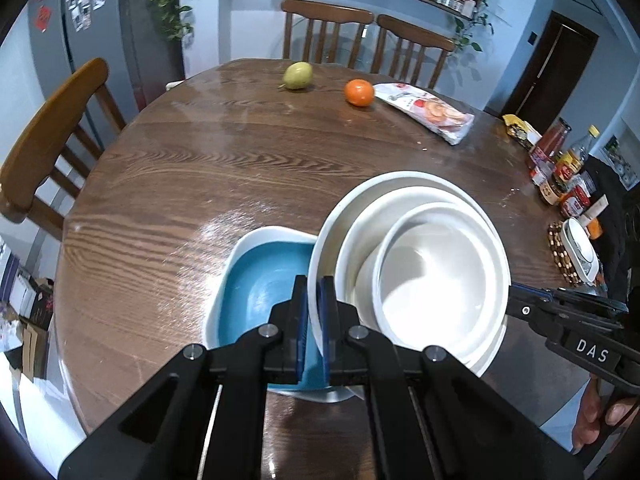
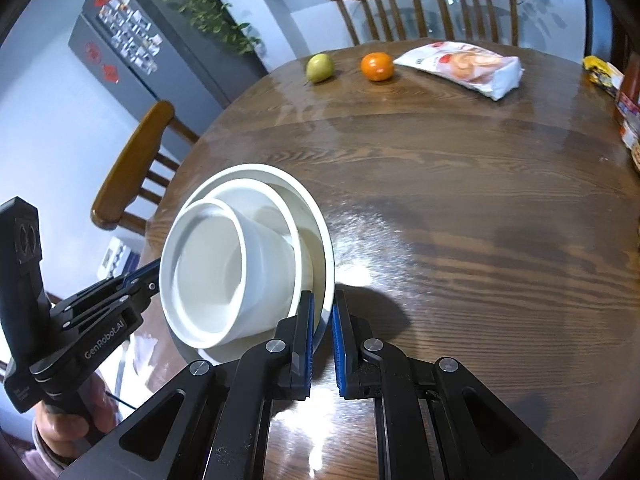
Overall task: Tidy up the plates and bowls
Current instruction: 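Lift the white bowl stack and carry it over the teal square plates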
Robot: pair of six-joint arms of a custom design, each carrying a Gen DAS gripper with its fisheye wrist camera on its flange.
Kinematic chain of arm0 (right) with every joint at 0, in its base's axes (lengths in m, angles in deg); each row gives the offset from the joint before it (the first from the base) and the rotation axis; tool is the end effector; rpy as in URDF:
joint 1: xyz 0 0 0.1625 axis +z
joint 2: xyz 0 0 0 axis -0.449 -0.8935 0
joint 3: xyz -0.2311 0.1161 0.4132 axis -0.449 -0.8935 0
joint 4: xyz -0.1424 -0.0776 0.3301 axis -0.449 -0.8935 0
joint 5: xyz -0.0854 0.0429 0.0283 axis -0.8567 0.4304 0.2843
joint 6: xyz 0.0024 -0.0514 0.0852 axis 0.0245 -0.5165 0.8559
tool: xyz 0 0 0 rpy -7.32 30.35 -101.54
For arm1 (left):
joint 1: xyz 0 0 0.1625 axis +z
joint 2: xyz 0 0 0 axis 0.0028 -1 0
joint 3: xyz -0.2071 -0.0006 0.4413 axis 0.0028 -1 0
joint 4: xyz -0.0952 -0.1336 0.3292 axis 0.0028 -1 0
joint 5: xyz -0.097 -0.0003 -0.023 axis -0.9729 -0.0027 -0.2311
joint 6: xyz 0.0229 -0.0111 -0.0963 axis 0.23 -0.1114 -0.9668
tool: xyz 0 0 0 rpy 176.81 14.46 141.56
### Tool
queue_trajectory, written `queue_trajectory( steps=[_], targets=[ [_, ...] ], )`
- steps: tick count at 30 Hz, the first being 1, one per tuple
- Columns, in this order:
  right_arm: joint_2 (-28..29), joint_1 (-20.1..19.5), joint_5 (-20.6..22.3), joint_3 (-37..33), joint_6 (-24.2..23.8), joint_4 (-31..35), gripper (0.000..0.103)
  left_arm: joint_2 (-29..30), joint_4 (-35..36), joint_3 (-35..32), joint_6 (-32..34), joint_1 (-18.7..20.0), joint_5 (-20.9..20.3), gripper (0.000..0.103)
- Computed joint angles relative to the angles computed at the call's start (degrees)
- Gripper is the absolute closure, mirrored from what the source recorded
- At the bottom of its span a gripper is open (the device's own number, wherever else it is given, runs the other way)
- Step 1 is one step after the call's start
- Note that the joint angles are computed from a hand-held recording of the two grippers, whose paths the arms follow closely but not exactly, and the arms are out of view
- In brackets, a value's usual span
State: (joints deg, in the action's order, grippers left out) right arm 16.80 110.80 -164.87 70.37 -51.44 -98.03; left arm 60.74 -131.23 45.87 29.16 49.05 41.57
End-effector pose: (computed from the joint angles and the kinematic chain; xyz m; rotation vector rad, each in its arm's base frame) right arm 0.0271 -0.8419 0.3666 0.5166 -2.7029 0.5495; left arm -0.4212 -0.8057 -0.0340 0.2608 2.4072 -0.7743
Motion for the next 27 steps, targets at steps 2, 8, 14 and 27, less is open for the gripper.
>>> queue_trajectory(
  steps=[2, 8, 14, 27],
  targets=[
    [0.19, 0.3, -0.13, 0.35, -0.21, 0.12, 0.091, -1.18, -0.88, 2.33, -0.85, 0.15, 0.3, 0.103],
    [0.72, 0.97, -0.45, 1.04, -0.51, 0.39, 0.091, -3.61, -2.74, 7.26, -2.64, 0.52, 0.94, 0.103],
    [1.09, 1.56, -0.95, 1.97, -0.68, 0.07, 0.091, -5.29, -3.86, 10.38, -3.75, 0.83, 1.23, 0.103],
    [1.83, 2.24, -1.8, 2.41, -0.6, -0.56, 0.091, -6.68, -5.24, 12.64, -3.13, 1.74, 0.72, 0.102]
  ],
)
